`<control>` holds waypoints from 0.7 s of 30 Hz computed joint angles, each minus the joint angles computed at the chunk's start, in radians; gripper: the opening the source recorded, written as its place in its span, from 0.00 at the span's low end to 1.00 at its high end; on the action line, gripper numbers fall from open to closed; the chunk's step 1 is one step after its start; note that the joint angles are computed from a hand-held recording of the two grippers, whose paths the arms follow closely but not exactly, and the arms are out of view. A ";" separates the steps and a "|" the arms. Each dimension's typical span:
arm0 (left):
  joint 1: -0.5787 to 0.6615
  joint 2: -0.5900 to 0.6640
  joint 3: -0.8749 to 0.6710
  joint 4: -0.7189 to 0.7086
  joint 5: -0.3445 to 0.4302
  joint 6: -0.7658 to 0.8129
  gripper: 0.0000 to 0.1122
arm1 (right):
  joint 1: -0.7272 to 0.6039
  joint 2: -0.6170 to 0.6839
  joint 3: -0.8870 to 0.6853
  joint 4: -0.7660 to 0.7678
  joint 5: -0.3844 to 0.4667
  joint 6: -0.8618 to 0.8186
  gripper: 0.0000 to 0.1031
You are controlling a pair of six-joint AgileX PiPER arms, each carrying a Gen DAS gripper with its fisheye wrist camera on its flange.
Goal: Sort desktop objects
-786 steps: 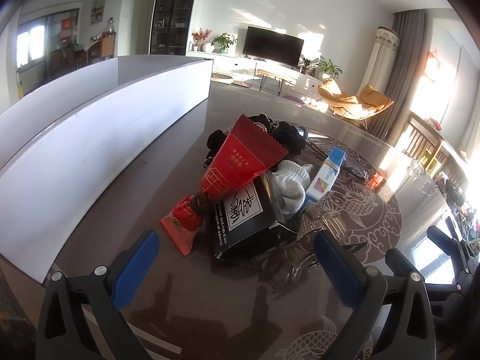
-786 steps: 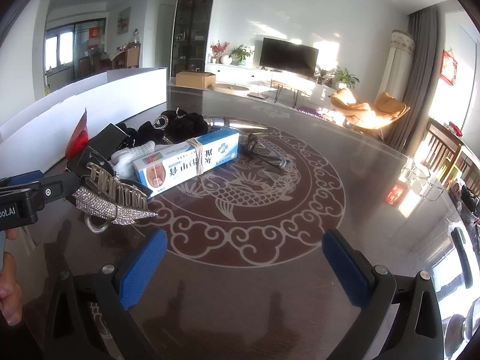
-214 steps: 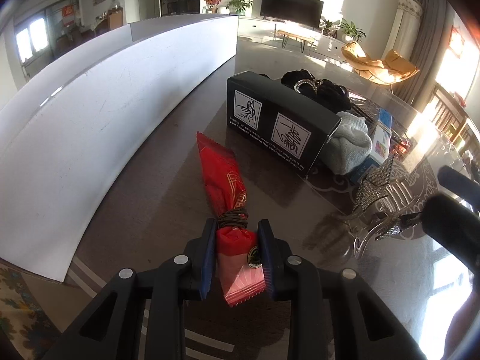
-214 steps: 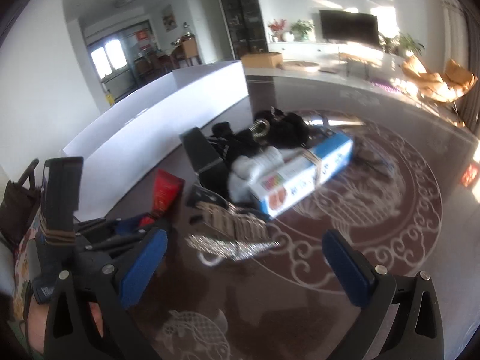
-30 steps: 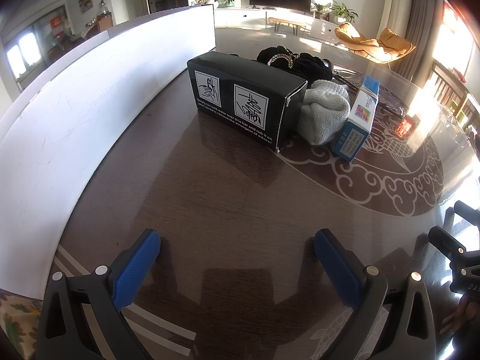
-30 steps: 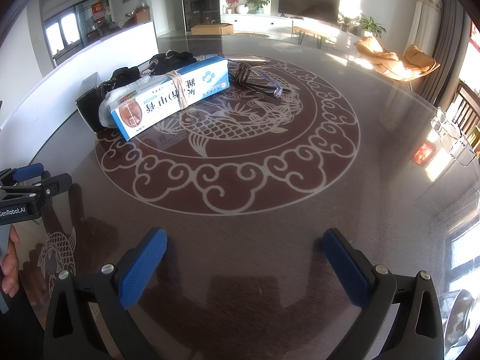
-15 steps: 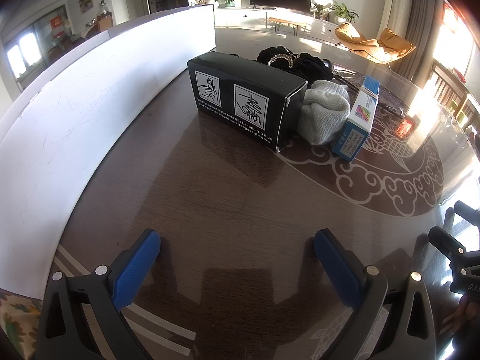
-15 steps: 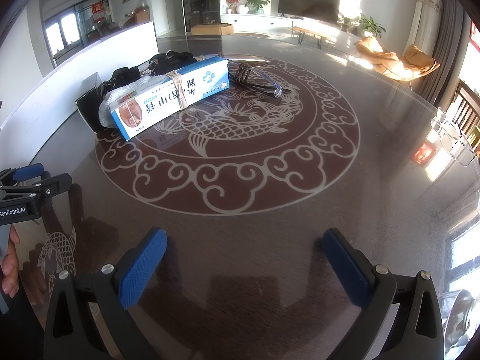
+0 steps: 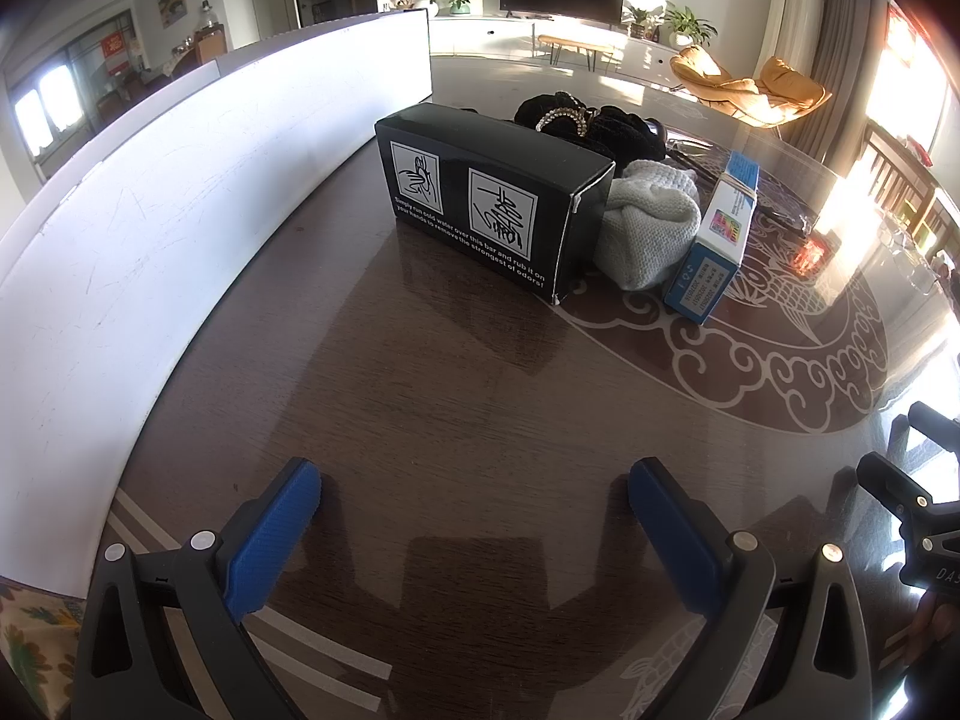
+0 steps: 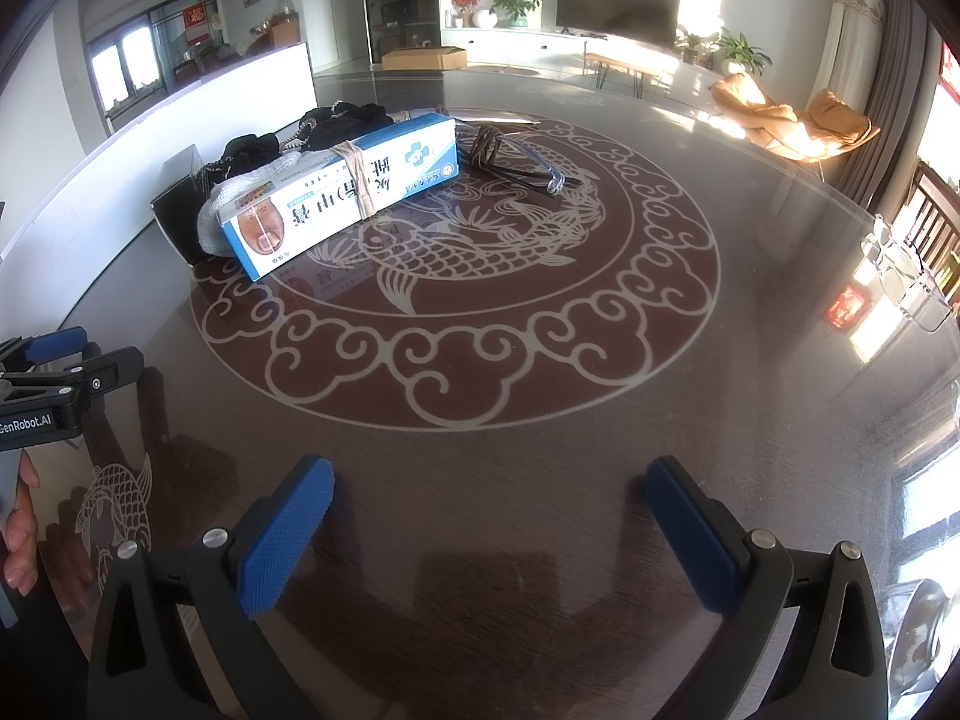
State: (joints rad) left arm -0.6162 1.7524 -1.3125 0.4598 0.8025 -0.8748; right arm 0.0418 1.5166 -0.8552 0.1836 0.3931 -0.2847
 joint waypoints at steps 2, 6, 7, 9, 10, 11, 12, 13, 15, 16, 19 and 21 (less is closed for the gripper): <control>-0.001 0.001 0.000 0.001 0.000 -0.001 0.92 | 0.000 0.000 0.000 0.000 0.000 0.000 1.00; 0.000 0.000 0.001 0.002 -0.002 -0.003 0.92 | 0.001 0.002 -0.001 -0.005 0.000 0.005 1.00; 0.003 0.001 0.000 0.000 -0.005 -0.001 0.92 | 0.004 0.006 -0.007 -0.010 0.004 0.008 1.00; 0.009 0.005 -0.006 0.000 -0.006 0.002 0.92 | 0.016 0.049 -0.076 -0.047 0.064 0.054 1.00; 0.011 0.007 -0.008 0.002 -0.007 0.002 0.92 | 0.018 0.087 -0.139 -0.030 0.117 0.045 1.00; 0.015 0.008 -0.010 0.001 -0.008 0.006 0.92 | 0.014 0.126 -0.211 0.028 0.175 0.009 1.00; 0.018 0.009 -0.013 -0.002 -0.008 0.010 0.92 | 0.009 0.153 -0.277 0.091 0.213 -0.017 0.99; 0.019 0.010 -0.014 -0.002 -0.008 0.011 0.92 | 0.010 0.169 -0.335 0.140 0.229 -0.027 0.99; 0.019 0.010 -0.013 -0.001 -0.009 0.010 0.92 | 0.028 0.217 -0.469 0.200 0.254 -0.012 0.99; 0.022 0.011 -0.015 -0.002 -0.010 0.013 0.92 | 0.042 0.258 -0.553 0.202 0.280 0.018 1.00; 0.021 0.011 -0.014 -0.001 -0.010 0.013 0.92 | 0.104 0.431 -0.843 0.100 0.394 0.183 1.00; 0.027 0.013 -0.019 -0.006 -0.012 0.024 0.92 | 0.148 0.540 -1.004 -0.012 0.476 0.314 1.00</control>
